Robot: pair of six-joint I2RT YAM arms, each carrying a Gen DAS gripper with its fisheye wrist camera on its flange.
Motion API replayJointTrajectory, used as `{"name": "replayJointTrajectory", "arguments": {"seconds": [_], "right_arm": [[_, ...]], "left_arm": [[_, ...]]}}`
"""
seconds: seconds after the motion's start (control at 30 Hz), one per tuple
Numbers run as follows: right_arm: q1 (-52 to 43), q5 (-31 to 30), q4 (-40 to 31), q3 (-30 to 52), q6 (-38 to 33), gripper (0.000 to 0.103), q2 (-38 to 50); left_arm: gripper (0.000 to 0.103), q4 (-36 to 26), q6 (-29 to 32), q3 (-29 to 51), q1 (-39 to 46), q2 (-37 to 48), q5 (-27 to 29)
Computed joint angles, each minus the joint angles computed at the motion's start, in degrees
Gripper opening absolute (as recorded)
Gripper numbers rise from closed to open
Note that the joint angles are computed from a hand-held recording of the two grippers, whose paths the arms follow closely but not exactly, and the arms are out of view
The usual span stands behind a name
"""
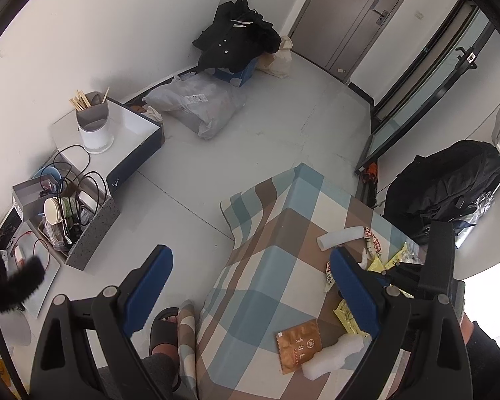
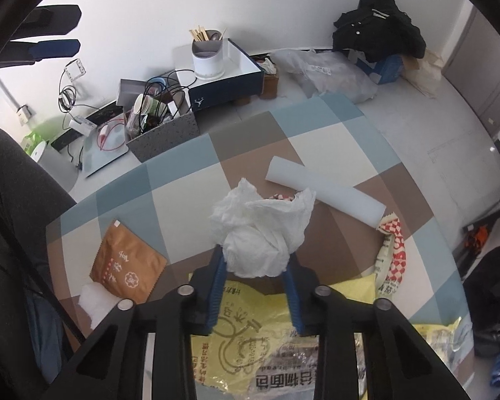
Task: Collect trash
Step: 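Grasp the white tissue with the right tool, then grasp the white foam strip with the left tool while the right tool holds the tissue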
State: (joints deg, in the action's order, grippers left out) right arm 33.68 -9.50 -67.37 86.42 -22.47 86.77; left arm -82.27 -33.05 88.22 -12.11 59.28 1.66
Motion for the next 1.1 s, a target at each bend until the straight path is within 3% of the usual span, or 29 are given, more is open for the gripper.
{"name": "replayJointTrajectory", "arguments": {"seconds": [0.23,0.5,0.67,0.9,1.0,1.1], "right_arm": [[-1.2,-2.8,1.5,-4.5,3.9,0.019,-7.3],[-2.9,-5.6,1.5,-10.2,14.4,0.016,-20.7],[-4.2,-5.7,-2.0,-12.0,18.7,0.016,-30.1],[-2.9,0.0,-8.1,-13.8,28.8,0.016,-42.8],[-4.1,1.5,-11.6,-13.8,29.3,0.016,-46.2],[-12.1,-3.1,-13.6,-13.7,25.0,0.016,-48.4]], "left_arm": [[0.093,-0.5,-1.2,-0.2,-3.9,0.5,-4.1],[0.094,-2.3,1.0,0.2,-13.0,3.1,-10.8],[0.093,-0.9,4.1,-3.0,-14.4,2.0,-5.7],[0.093,-0.3,1.6,-3.1,-25.8,5.1,-8.3],[0.093,0.5,0.8,-3.3,-30.2,6.2,-7.6],[0.093,0.2,0.6,-2.9,-34.7,8.1,-8.8]]}}
